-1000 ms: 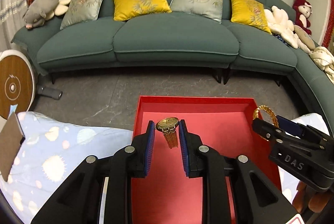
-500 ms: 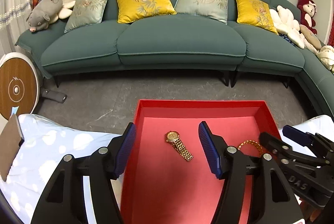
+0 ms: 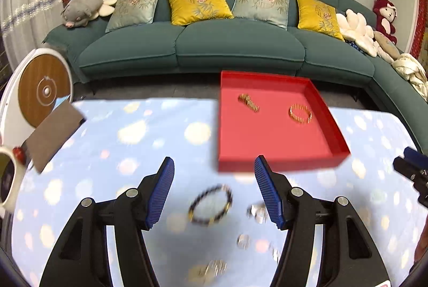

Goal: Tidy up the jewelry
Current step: 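Lift both open tools away from the red tray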

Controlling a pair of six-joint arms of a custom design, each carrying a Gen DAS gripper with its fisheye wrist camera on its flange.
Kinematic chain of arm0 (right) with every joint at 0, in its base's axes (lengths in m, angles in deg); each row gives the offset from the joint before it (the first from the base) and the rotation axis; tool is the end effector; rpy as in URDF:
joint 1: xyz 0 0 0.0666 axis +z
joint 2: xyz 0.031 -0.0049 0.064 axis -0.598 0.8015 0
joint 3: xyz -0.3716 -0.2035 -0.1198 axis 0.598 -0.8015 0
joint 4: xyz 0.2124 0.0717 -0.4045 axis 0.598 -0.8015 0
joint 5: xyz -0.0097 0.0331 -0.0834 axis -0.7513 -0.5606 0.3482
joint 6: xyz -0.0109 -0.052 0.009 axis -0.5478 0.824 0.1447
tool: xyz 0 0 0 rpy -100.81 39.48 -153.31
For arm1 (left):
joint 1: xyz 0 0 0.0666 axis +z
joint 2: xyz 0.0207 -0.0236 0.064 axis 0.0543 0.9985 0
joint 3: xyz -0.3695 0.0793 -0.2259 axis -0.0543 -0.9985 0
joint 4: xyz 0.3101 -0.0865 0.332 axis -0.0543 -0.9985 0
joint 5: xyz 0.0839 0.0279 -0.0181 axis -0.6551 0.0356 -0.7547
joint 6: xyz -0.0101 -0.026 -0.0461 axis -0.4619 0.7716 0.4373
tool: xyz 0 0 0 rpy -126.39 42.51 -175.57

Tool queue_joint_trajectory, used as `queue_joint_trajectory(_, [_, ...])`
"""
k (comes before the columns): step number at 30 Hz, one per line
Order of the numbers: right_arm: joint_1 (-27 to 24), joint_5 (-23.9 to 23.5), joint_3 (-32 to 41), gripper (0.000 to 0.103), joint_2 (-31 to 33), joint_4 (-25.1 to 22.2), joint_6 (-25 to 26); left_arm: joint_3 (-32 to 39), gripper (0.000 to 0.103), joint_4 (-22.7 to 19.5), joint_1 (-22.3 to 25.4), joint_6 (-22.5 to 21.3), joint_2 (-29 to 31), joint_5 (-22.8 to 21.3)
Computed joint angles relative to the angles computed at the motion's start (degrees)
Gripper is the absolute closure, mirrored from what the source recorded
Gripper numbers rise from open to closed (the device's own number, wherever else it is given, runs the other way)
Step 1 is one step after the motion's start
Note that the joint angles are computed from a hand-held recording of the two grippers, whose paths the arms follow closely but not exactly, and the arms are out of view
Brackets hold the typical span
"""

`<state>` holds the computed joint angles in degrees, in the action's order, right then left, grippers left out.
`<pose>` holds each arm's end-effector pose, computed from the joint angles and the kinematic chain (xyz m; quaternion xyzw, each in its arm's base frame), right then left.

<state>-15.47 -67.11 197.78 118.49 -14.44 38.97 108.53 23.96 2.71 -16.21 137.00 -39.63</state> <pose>0.5902 0.2197 0.6132 0.0490 0.9186 0.0322 0.3908 0.6517 -0.0103 0.6144 0.0947 0.9186 -0.0444 0.3812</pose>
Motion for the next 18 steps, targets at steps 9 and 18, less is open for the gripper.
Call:
queue_joint_trajectory(9, [5.0,0.9,-13.2,0.043,-9.0,2.7,-7.6,-16.9,0.042,0.7,4.1,5.6,-11.6,5.7])
queue_joint_trajectory(18, [3.4,-5.1,-11.8,0.043,-3.3,4.8,6.9,-18.6,0.042,0.3,5.1,3.7,-10.5,4.7])
